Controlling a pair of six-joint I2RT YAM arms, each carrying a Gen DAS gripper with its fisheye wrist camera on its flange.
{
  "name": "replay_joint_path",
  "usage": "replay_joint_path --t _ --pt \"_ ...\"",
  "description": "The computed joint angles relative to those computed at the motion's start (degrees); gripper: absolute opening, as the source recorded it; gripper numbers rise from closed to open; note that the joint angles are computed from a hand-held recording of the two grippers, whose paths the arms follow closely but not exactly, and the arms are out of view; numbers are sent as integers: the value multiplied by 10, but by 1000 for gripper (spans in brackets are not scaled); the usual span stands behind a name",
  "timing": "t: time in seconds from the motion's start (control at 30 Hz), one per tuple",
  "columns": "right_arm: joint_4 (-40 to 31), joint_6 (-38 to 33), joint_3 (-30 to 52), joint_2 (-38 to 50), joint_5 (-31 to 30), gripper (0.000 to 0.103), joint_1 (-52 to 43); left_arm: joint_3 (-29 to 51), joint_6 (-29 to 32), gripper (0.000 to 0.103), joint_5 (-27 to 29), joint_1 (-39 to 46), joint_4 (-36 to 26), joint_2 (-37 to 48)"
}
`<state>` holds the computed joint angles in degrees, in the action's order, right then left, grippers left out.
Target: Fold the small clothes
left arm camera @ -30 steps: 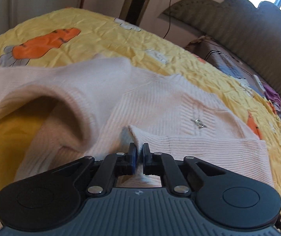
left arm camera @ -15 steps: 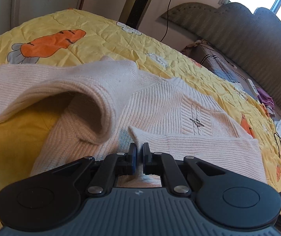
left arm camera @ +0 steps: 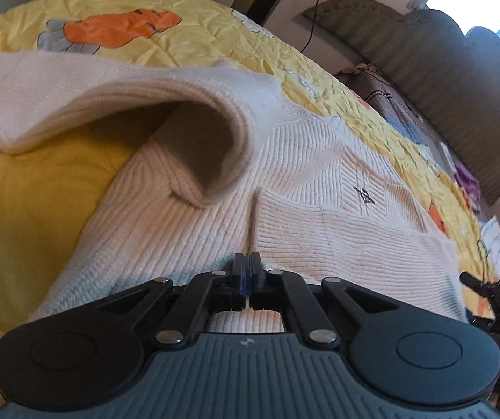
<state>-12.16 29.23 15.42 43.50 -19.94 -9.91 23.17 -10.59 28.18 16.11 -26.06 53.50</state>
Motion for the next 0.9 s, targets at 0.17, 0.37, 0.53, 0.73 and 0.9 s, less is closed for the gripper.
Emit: replay_joint_path --t 0.17,0.37,0.53,0.73,0.9 --pt "34 12 -40 -31 39 94 47 6 -34 2 54 34 -9 25" --pt "30 -12 -48 -48 9 95 27 13 -37 8 112 73 -26 35" --pt "40 -31 -60 -64 18 96 37 4 -37 50 133 104 -28 16" --pt "48 -29 -64 -63 18 100 41 -3 -76 56 115 69 -10 -7" --pt "48 -31 -67 -70 26 100 49 -9 -75 56 169 92 -11 -4"
